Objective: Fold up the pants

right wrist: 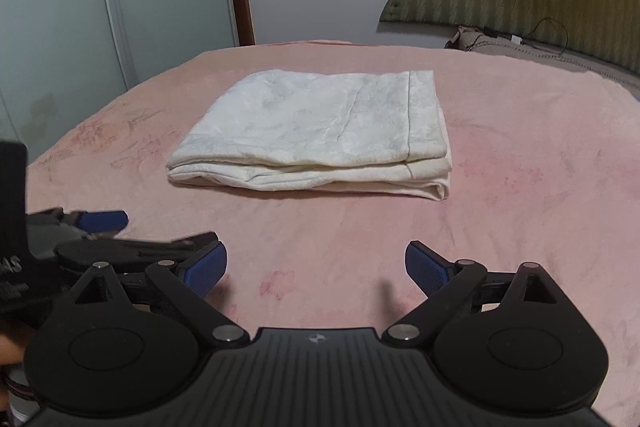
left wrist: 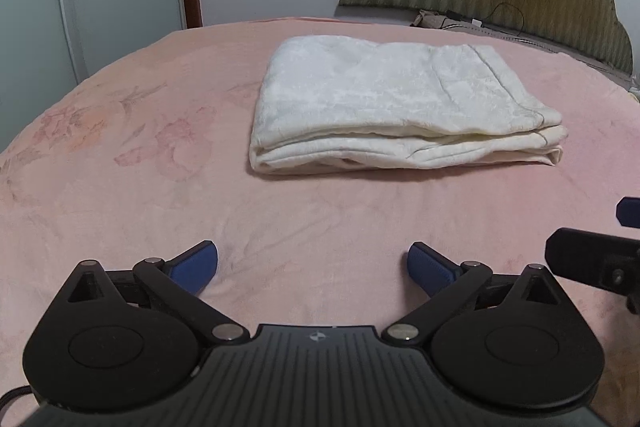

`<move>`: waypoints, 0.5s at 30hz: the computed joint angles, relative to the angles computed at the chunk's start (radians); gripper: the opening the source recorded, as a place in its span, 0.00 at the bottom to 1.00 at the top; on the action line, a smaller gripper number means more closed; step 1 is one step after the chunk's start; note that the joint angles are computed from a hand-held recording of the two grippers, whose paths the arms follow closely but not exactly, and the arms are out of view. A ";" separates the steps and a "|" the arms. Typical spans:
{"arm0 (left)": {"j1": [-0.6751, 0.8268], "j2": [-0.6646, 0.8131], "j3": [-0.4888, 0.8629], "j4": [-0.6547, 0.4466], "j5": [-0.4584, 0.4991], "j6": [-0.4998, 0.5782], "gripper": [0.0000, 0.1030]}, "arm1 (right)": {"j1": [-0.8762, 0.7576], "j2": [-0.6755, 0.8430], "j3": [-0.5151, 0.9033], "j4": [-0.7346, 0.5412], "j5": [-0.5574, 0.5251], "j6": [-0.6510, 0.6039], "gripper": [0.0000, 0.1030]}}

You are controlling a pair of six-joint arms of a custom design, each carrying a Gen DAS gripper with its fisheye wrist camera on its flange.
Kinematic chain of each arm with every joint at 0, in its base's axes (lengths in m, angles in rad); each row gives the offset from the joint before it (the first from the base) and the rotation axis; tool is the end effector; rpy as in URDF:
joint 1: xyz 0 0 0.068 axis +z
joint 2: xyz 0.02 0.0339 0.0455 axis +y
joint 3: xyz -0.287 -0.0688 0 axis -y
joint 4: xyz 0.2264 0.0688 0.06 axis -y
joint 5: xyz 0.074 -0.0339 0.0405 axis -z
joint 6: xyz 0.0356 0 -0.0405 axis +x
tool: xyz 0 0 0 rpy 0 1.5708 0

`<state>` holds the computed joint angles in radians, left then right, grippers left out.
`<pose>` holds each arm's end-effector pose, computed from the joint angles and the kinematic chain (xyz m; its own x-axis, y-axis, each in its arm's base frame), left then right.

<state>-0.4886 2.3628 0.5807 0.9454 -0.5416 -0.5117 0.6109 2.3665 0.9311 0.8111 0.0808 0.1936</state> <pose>0.2783 -0.1272 0.0036 -0.6192 -0.1460 -0.7715 -0.2362 0.9717 0.0057 0.3325 0.2293 0.0341 -0.5695 -0.1647 -0.8053 -0.4163 0.9026 0.1098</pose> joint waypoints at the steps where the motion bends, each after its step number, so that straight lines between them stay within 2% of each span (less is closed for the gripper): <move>1: 0.001 0.002 -0.001 0.002 0.002 -0.001 1.00 | -0.002 0.005 -0.001 0.008 -0.003 0.002 0.94; 5: 0.007 0.007 -0.007 0.015 0.012 -0.004 1.00 | -0.001 0.025 -0.016 0.069 0.006 -0.015 0.94; 8: 0.012 0.003 -0.008 0.014 0.017 0.001 1.00 | -0.003 0.014 -0.023 0.057 0.002 0.001 0.94; 11: 0.010 0.002 -0.009 0.013 0.016 0.000 1.00 | 0.001 -0.019 -0.043 0.043 0.024 0.019 0.94; 15: 0.010 0.001 -0.008 0.011 0.016 -0.001 1.00 | -0.011 -0.094 -0.117 0.096 -0.017 0.071 0.94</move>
<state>-0.4790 2.3637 0.5725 0.9562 -0.5258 -0.5125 0.5999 2.2726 0.8145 0.9066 0.0637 0.2644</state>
